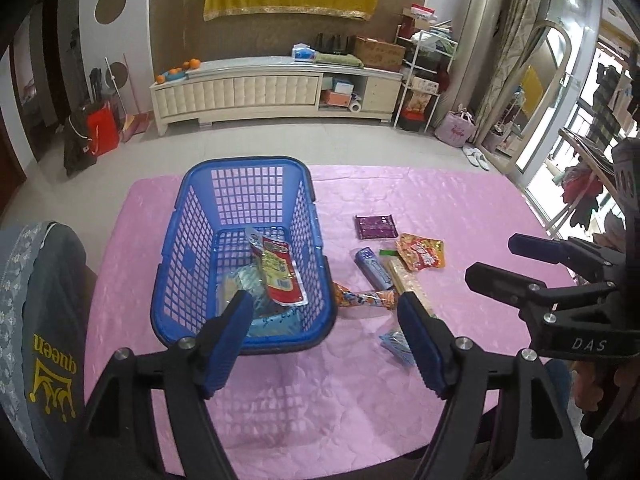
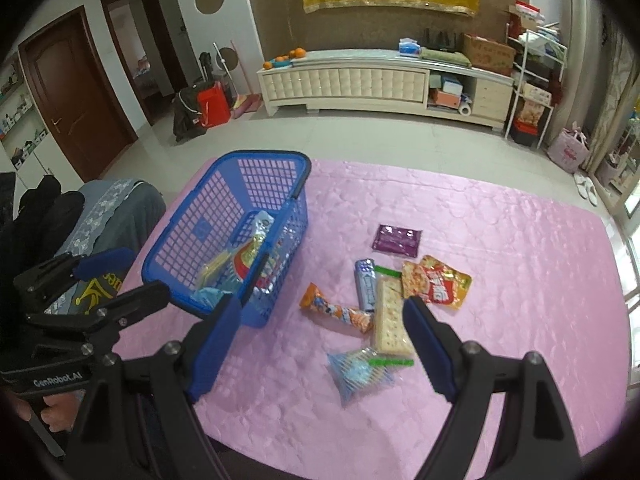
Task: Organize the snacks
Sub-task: 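Move the left gripper to the white cracker pack with green strip and grasp it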
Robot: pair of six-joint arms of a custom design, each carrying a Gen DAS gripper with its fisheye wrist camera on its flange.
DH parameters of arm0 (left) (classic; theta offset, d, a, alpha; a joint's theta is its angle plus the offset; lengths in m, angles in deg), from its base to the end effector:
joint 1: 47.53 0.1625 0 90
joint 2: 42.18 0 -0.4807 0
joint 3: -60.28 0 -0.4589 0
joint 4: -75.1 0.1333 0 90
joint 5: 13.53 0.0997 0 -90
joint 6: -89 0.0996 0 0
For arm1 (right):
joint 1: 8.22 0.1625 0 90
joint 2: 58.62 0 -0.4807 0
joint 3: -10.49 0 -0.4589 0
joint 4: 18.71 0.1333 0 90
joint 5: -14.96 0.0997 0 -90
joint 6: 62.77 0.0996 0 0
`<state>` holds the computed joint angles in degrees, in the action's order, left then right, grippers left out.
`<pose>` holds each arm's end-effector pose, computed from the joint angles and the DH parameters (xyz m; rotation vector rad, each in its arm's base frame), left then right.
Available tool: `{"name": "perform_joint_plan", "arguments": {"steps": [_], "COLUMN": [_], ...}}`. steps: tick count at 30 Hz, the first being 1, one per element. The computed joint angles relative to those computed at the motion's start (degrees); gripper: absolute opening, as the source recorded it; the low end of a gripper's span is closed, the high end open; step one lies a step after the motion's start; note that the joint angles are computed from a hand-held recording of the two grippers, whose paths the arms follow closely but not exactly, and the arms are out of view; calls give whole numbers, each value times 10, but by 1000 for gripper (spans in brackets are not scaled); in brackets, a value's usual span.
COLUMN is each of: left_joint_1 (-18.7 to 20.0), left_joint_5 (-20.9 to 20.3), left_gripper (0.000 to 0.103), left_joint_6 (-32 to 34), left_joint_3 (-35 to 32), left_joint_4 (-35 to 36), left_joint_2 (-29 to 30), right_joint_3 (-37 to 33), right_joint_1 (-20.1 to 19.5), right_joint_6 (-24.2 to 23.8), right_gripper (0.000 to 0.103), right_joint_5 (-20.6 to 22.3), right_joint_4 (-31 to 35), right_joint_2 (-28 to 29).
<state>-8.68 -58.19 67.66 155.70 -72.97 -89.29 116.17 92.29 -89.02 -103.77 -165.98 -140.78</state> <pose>-0.4502 -0.6247 0.1199 0.5538 2.4253 -0.7852 0.1967 -0.5918 0.4383 0.6024 -2.4274 0.6618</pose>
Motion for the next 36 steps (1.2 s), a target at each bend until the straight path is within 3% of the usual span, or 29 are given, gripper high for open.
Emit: {"name": "perform_joint_plan", "arguments": {"steps": [4, 7, 16, 29, 36], "left_joint_1": [-7, -10, -19, -10, 4], "left_joint_5": [-6, -9, -19, -37, -45], "left_gripper": [73, 80, 81, 81, 81], "left_joint_6": [-1, 5, 15, -10, -66], "left_joint_3": [0, -4, -45, -162, -249], "left_joint_4": [-2, -1, 24, 144, 250], "left_joint_2": [6, 14, 61, 164, 222], "right_joint_3": [7, 12, 18, -1, -23], "right_joint_1": [-8, -15, -55, -138, -172], "right_joint_6": [9, 12, 17, 32, 47], "right_gripper": [86, 86, 86, 86, 86], "right_joint_5": [1, 2, 17, 52, 54], "right_joint_4": [8, 11, 21, 65, 94], "right_joint_2": [-16, -26, -53, -69, -53]}}
